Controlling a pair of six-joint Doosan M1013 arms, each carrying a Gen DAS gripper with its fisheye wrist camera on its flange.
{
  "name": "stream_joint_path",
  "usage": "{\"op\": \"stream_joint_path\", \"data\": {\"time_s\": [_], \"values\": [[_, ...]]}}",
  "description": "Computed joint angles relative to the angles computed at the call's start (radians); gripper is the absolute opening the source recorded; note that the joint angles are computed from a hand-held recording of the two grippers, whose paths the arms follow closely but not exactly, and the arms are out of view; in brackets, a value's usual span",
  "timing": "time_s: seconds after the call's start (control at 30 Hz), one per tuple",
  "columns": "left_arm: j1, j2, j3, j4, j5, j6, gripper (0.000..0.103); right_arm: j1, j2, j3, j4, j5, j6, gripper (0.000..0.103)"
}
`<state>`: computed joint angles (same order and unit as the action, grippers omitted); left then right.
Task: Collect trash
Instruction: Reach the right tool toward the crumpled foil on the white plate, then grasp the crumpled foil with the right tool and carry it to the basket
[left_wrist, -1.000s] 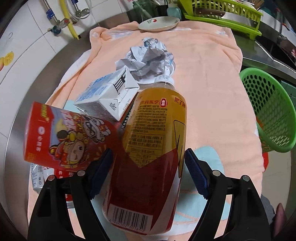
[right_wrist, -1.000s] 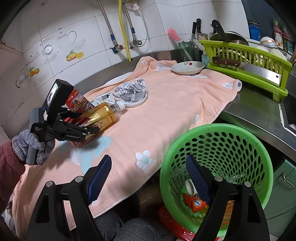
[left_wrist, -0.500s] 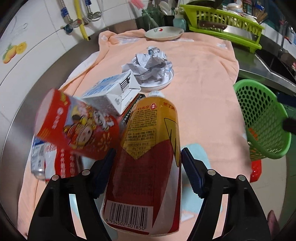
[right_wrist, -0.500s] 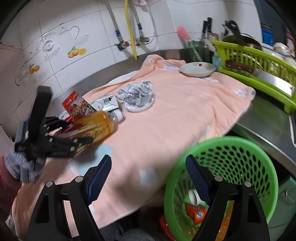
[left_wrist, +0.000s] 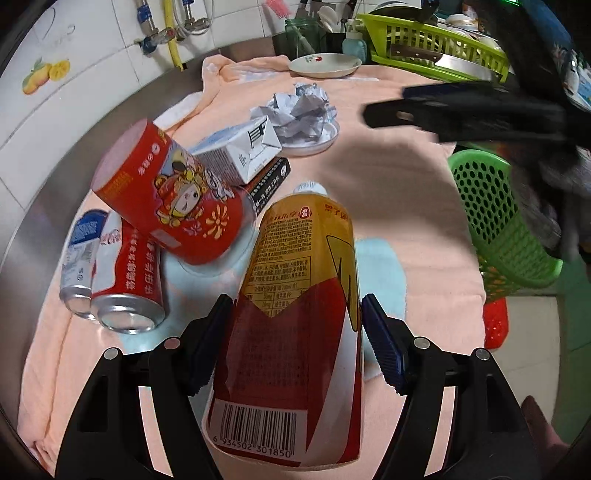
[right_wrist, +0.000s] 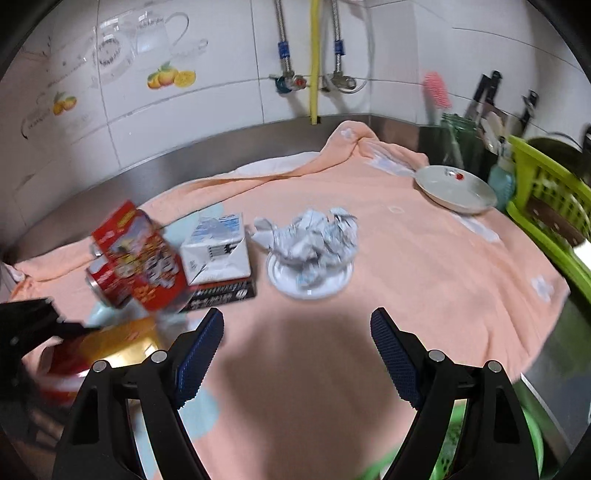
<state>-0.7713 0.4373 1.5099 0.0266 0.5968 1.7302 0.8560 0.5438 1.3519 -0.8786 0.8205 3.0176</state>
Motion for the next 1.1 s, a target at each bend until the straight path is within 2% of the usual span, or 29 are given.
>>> {"op": "stream_joint_path", "data": {"time_s": [0.33,0.43,0.57,0.77,0.93,1.0,1.03,1.1], "values": [[0.015,0.031,-0.049,-0.063,0.063,0.079,0.072,-0.075,0.061,-0.086,0.146,-0.034,-0.190,0.079],[0.018,0.042,-0.067,-0.082,0.081,0.088,0.072,-0.083,0.072,-0.101,0.160,-0.033,-0.217,0.079],[0.017,0.053,-0.088,-0.090,0.102,0.098,0.079,-0.095,0.083,-0.116,0.194,-0.039,-0.269,0.079],[0.013,0.065,-0.107,-0.096,0.109,0.116,0.079,-0.106,0.100,-0.130,0.202,-0.028,-0.288,0.079],[0.010,0.078,-0.122,-0.102,0.121,0.126,0.078,-0.107,0.106,-0.134,0.200,-0.019,-0.278,0.060],[0.009,0.076,-0.118,-0.097,0.116,0.118,0.073,-0.104,0.100,-0.125,0.179,-0.027,-0.246,0.048],[0.009,0.079,-0.122,-0.098,0.122,0.115,0.067,-0.104,0.094,-0.116,0.177,-0.042,-0.229,0.044],[0.010,0.081,-0.124,-0.102,0.125,0.113,0.066,-0.104,0.087,-0.110,0.175,-0.046,-0.202,0.038]]}}
